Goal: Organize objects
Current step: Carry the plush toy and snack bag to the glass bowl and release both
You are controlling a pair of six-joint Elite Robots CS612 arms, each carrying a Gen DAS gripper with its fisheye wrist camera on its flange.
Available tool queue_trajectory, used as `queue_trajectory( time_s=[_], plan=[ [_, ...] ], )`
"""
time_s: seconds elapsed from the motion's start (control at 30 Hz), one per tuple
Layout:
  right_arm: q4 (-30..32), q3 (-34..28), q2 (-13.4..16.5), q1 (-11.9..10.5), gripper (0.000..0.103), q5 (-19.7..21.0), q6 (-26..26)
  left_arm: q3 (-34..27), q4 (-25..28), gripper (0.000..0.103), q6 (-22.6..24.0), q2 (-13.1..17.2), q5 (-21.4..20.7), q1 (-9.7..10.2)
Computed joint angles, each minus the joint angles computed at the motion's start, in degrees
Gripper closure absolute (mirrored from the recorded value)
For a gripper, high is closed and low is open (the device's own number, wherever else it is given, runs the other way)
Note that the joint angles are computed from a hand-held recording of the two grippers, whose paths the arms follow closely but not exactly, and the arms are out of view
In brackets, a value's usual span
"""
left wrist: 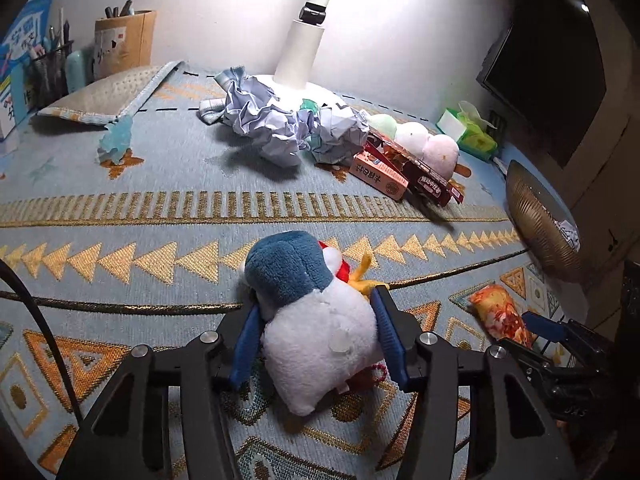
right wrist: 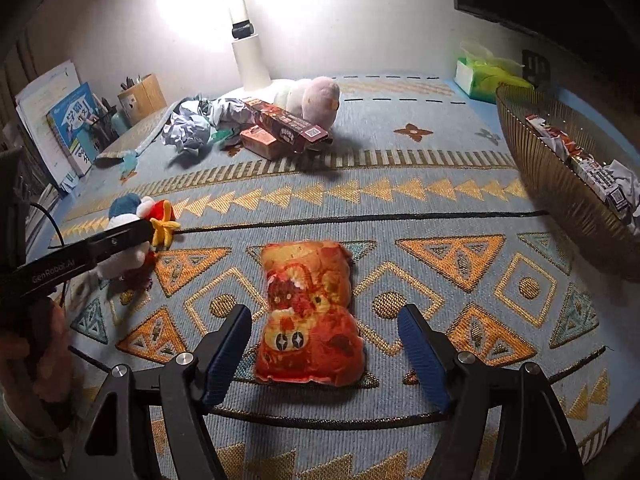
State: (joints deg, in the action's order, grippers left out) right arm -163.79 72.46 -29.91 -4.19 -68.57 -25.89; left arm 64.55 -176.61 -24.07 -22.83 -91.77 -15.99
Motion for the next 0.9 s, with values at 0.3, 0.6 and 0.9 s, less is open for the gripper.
queue_trajectory(
  time_s=[0.3,0.6,0.9],
  plan=[
    [-3.5,1.1,0.1,0.0,0.067,2.7,-1.6,1.2,-5.6,0.053,-1.5,0.1,-1.9,0.43],
    [-2.5,4.7,-2.9,-3.8,0.068,17.1,-0.9,3.5,-18.7,0.053,-11.8,0.7,-8.3,2.32],
    [-0.3,-0.4,-1.1,-9.8,0.068,25.9,13.4,0.3,-16.7,0.053,-2.2,-0.8,-10.1,-1.39]
  ],
)
